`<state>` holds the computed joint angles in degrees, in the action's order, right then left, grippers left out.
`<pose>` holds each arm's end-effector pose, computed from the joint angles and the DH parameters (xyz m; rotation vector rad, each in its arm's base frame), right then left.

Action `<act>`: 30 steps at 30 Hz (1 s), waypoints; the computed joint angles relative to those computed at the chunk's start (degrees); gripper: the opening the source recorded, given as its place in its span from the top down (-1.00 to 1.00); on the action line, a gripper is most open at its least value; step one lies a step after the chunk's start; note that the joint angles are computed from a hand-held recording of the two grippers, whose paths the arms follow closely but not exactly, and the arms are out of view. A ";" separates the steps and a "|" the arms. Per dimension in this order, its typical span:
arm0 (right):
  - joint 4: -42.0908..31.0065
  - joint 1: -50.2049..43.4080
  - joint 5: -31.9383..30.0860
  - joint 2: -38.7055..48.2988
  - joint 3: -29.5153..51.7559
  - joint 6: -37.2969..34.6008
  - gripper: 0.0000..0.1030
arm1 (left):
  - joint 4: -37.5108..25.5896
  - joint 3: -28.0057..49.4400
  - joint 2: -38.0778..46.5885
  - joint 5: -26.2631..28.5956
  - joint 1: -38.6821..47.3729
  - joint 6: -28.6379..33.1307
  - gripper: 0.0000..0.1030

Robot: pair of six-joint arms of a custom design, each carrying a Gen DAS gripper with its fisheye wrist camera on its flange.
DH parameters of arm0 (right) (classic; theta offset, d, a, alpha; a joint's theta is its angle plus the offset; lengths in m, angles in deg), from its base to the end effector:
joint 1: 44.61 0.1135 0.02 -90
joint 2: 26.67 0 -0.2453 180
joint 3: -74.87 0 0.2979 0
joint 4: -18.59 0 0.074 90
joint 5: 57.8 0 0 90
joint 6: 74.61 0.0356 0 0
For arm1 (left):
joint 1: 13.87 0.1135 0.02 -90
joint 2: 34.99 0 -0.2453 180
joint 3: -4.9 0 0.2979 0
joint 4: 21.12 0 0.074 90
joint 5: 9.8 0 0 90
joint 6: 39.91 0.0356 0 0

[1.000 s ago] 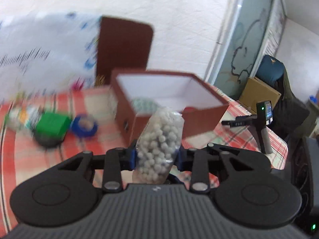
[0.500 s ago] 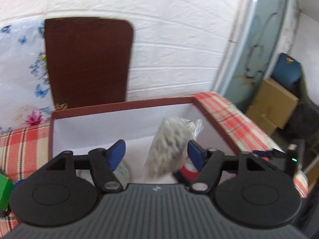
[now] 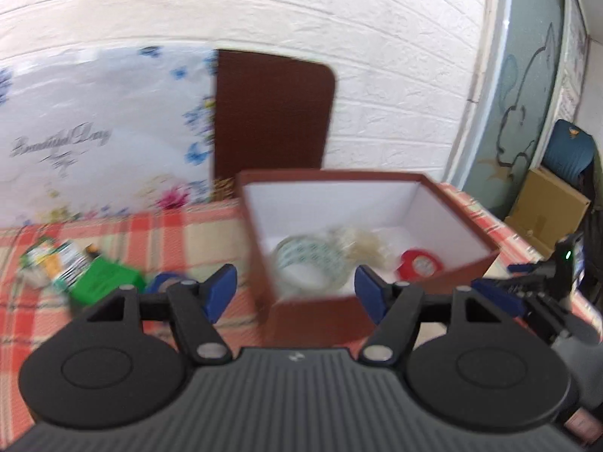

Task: Organize objects
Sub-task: 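Reach to the green box and grasp it with the left tool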

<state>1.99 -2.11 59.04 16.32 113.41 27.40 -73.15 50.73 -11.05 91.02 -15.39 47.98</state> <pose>0.1851 0.1478 0.2197 -0.1968 1.8914 0.1920 0.1662 -0.0111 0.2694 0.1033 2.0927 -0.2362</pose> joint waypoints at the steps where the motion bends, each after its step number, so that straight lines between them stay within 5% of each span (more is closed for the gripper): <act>1: -0.55 2.26 0.26 -0.01 -0.28 1.27 -0.10 | -2.30 -1.52 -2.64 2.37 4.51 2.53 -0.38; 6: -6.89 9.80 -5.42 8.70 4.73 6.89 -0.10 | -9.62 -7.82 -5.19 15.01 34.46 20.02 -0.38; 11: -4.96 16.19 -10.08 24.96 13.51 4.99 -0.04 | 0.83 -13.20 2.34 15.74 54.64 30.27 -0.38; 14: -2.91 18.44 -10.54 34.64 21.69 1.28 0.01 | 7.75 -14.81 8.57 26.54 66.17 30.77 -0.55; 17: -0.08 17.09 -11.20 45.24 31.93 -1.94 -0.04 | 9.33 -15.14 8.25 27.00 66.03 28.20 -0.55; 21: -3.27 12.56 -16.06 61.57 51.05 -9.81 -0.57 | 10.08 -15.45 8.51 27.67 65.23 28.52 -0.58; 25: -7.12 10.82 -16.19 73.09 64.56 -14.94 -0.73 | 11.03 -15.08 11.36 31.21 67.56 28.45 -0.58; 27: -9.02 10.59 -17.47 76.11 67.93 -16.90 -0.70 | 11.23 -14.66 12.59 32.35 68.15 28.25 -0.59; 30: -9.80 9.89 -21.62 75.95 68.11 -14.74 -0.33 | 11.08 -14.60 12.68 32.93 68.43 27.90 -0.59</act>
